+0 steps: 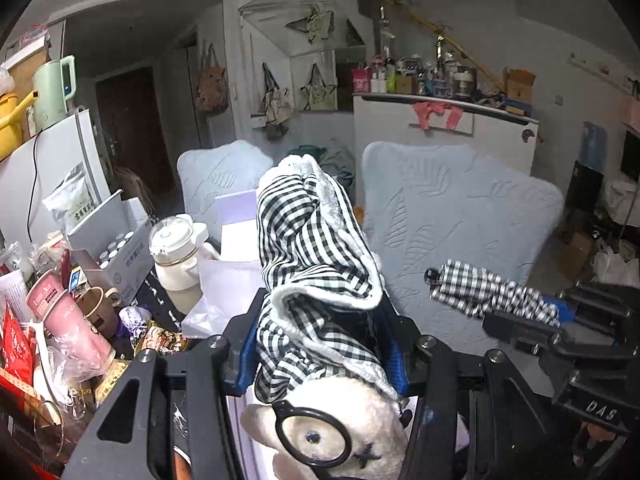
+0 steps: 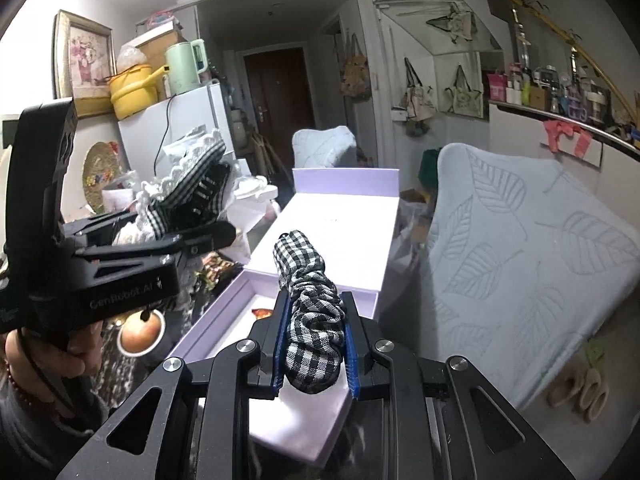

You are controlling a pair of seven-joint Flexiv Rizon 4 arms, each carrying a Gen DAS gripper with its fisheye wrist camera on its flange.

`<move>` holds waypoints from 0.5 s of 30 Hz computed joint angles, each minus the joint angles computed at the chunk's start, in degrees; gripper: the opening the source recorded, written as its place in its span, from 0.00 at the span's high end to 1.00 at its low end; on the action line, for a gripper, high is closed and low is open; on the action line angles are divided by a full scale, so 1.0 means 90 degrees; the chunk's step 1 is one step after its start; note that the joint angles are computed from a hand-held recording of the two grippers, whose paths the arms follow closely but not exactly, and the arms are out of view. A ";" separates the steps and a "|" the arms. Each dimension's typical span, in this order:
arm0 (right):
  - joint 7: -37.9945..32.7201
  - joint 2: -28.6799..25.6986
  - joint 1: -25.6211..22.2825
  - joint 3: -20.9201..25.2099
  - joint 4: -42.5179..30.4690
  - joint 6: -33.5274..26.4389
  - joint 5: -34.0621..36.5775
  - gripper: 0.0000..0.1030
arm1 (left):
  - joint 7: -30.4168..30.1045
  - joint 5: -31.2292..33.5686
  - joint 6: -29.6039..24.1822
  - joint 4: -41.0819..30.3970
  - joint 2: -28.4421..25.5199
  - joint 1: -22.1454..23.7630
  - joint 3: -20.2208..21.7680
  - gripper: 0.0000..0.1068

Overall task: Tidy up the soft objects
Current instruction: 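Lower the doll and scrunchie into the lavender box and open both grippers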

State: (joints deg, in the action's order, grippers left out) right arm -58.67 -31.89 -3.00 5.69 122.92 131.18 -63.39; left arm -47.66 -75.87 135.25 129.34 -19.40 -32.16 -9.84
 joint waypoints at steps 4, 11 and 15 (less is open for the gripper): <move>0.0111 -0.0180 0.0120 0.0020 -0.0325 -0.0256 -0.0026 0.78 | 0.0054 -0.0077 -0.0310 -0.0133 -0.0159 0.0168 0.0044 0.53; 0.0712 -0.0559 0.0138 0.0101 -0.1002 -0.0778 -0.0650 0.78 | 0.0250 -0.0299 -0.0702 -0.0372 -0.0465 0.0361 0.0079 0.53; 0.1296 -0.0808 0.0177 0.0035 -0.1438 -0.1023 -0.1284 0.78 | 0.0590 -0.0641 -0.0834 -0.0545 -0.0670 0.0445 0.0032 0.53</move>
State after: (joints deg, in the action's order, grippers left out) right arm -47.00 -39.16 -1.41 6.00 109.98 121.97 -74.94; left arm -42.36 -81.64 127.75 124.44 -25.43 -28.15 -9.55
